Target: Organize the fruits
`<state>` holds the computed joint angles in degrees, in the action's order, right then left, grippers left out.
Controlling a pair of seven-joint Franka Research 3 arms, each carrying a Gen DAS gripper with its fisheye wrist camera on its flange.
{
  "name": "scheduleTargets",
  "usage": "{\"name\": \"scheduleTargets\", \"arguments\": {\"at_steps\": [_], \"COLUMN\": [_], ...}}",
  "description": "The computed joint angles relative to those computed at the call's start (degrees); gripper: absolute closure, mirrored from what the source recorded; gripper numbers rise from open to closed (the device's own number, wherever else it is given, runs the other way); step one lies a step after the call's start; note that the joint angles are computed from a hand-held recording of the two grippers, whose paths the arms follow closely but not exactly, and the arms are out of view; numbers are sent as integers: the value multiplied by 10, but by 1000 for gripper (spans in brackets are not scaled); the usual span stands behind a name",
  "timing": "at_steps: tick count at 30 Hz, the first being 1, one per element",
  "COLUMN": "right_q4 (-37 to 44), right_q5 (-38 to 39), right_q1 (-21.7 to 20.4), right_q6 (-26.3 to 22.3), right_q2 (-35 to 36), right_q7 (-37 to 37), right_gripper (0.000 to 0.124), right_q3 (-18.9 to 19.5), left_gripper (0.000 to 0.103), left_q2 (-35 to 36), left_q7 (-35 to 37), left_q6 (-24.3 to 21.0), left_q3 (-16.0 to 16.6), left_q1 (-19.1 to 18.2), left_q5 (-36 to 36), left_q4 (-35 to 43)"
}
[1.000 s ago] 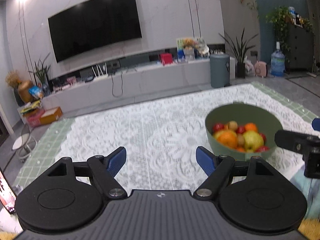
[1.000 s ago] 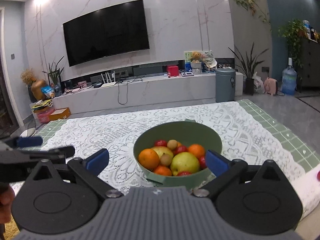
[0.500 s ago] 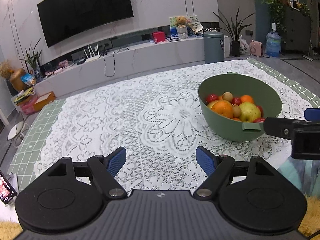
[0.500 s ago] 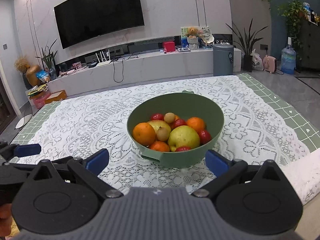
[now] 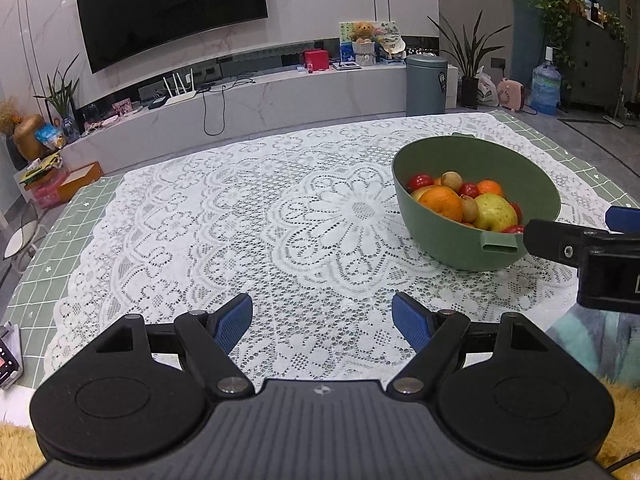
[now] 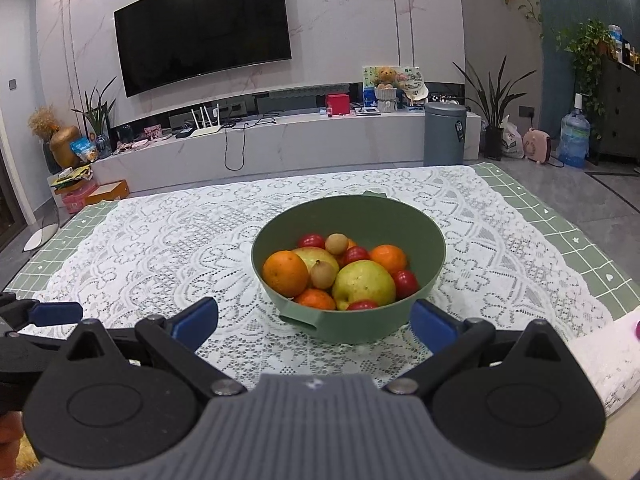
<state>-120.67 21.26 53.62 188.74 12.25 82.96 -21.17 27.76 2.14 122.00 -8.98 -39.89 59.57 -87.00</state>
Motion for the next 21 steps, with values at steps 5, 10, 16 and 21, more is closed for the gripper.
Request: {"name": "scheduleTargets", "arguments": {"at_steps": [5, 10, 16, 21], "right_q4": [0, 0, 2, 1], "right_q5": [2, 5, 13, 24], "right_q1": [-2, 2, 0, -7], "right_q6": [1, 3, 5, 11], "right_q2": [0, 1, 3, 3], "right_q7": [-2, -6, -16, -30], "right_gripper": [25, 25, 25, 25], "right_q3": [2, -1, 2, 12], "left_gripper": [10, 10, 10, 10], "left_q2": [-2, -2, -5, -5], "left_q7": [-4, -8, -11, -10], "left_q6": [1, 0, -1, -2], "left_q3": [0, -1, -1, -3], "left_q1": [1, 1, 1, 2], "left_q5": [-2, -1, -2, -2], "left_q4": [-3, -4, -7, -7]}}
